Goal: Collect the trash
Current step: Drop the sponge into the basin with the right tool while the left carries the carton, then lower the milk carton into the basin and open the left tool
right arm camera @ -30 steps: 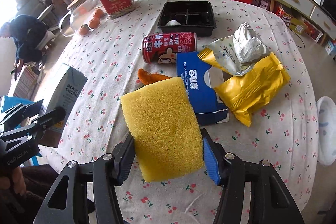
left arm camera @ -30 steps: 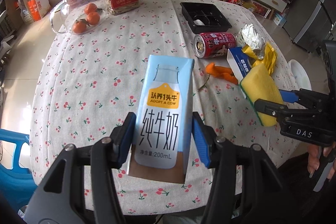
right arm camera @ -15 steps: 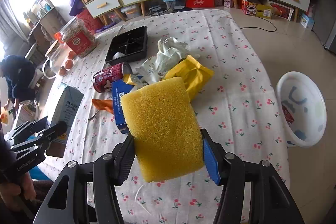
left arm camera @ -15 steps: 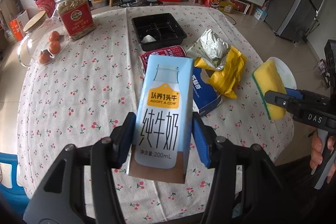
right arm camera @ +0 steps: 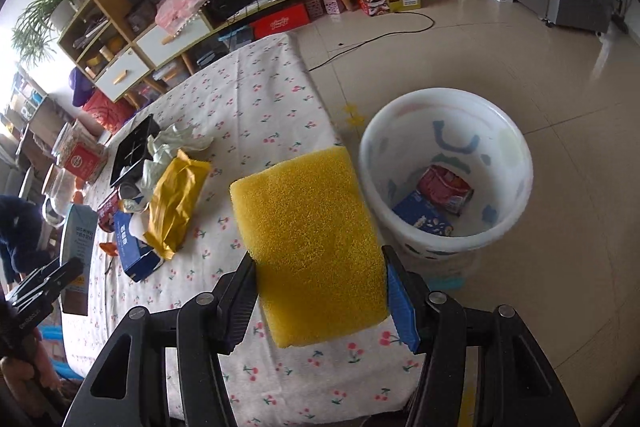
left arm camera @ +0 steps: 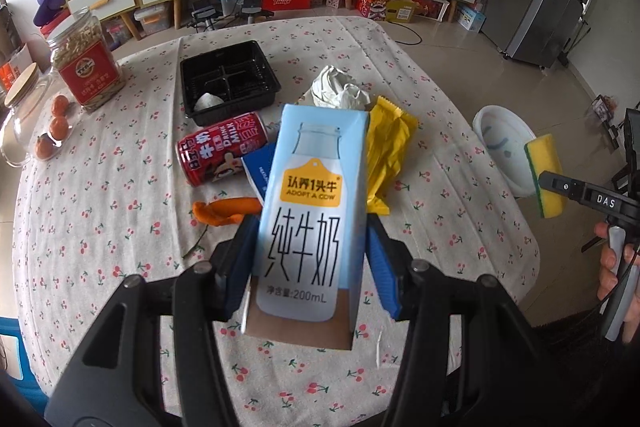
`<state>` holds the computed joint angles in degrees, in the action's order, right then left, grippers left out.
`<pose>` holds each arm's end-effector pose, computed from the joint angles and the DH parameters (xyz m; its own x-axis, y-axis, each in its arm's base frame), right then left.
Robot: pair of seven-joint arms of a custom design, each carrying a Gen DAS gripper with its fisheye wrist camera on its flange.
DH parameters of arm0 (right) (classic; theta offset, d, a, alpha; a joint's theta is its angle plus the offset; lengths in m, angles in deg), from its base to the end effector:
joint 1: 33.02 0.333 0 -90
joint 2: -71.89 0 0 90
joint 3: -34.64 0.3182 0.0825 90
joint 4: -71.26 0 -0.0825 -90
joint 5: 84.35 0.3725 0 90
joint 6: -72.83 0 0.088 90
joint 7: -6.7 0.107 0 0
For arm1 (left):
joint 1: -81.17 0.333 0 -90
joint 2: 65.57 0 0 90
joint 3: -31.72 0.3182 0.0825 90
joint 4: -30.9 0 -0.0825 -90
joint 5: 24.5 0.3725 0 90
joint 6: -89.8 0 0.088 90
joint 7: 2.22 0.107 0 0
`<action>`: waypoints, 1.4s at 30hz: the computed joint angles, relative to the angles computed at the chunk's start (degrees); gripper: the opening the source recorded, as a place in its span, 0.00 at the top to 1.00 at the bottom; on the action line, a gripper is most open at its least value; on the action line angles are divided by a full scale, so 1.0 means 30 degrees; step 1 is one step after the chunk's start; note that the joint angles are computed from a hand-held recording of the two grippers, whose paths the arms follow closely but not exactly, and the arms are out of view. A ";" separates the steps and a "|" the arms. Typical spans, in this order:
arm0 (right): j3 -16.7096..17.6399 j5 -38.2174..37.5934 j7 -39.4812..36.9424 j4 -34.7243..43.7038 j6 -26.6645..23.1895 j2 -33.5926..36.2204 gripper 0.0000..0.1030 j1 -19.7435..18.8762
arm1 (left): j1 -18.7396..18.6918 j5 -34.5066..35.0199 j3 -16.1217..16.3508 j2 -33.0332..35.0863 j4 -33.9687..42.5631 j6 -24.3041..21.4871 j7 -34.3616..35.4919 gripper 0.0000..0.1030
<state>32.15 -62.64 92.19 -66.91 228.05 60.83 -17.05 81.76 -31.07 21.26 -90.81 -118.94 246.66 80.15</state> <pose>0.4829 0.1019 0.4471 0.0704 -0.9606 -0.2690 -0.8965 0.0573 -0.4394 0.4186 -0.0714 0.4659 0.0236 -0.9959 0.0868 -0.8498 -0.0657 -0.5230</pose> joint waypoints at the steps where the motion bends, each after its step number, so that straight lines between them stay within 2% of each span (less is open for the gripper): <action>1: -0.0207 0.0066 0.0004 -0.0086 0.0167 0.0032 0.43 -0.0199 | -0.0093 -0.0035 -0.0098 0.0205 0.0143 0.0092 -0.0049 0.47; 9: -0.1346 0.1010 0.0064 0.0291 0.0604 0.1139 0.43 -0.2080 | -0.0762 0.0355 -0.0941 0.2132 0.1545 0.0848 -0.0990 0.47; 15: -0.0988 0.1807 -0.0920 0.1544 0.0659 0.2552 0.42 -0.2974 | -0.1261 0.1681 -0.1489 0.3932 0.3246 0.0826 -0.1920 0.47; 19: -0.0559 0.2435 -0.1515 0.2224 0.0513 0.3270 0.40 -0.3447 | -0.2109 0.1751 -0.1342 0.5365 0.4549 0.0765 -0.1975 0.47; 21: -0.0406 0.3099 -0.2097 0.2603 0.0137 0.3580 0.36 -0.3675 | -0.2488 0.1947 -0.1325 0.6122 0.5262 0.0678 -0.2078 0.47; 22: -0.0335 0.3291 -0.2274 0.2754 -0.0035 0.3675 0.29 -0.3800 | -0.2684 0.2062 -0.1317 0.6541 0.5674 0.0624 -0.2143 0.47; 23: -0.0254 0.3232 -0.2183 0.2816 -0.0026 0.3723 0.23 -0.3899 | -0.2872 0.2214 -0.1297 0.6937 0.6069 0.0563 -0.2233 0.47; 25: -0.0175 0.2615 -0.1689 0.2830 0.0119 0.3736 0.21 -0.4095 | -0.3247 0.2670 -0.1243 0.7725 0.6895 0.0401 -0.2507 0.47; 30: -0.0220 0.1882 -0.1285 0.2571 0.0134 0.3437 0.20 -0.4420 | -0.4204 0.3276 -0.0934 0.9489 0.8801 -0.0066 -0.2823 0.47; 37: -0.0504 -0.0648 0.0585 0.2027 0.0288 0.3057 0.20 -0.4838 | -0.5357 0.2963 -0.0643 1.1788 1.1344 -0.0622 -0.2319 0.47; 42: -0.0725 -0.1929 0.1538 0.1755 0.0499 0.2859 0.20 -0.5080 | -0.5526 0.1445 -0.0944 1.3060 1.2631 -0.0278 -0.0533 0.46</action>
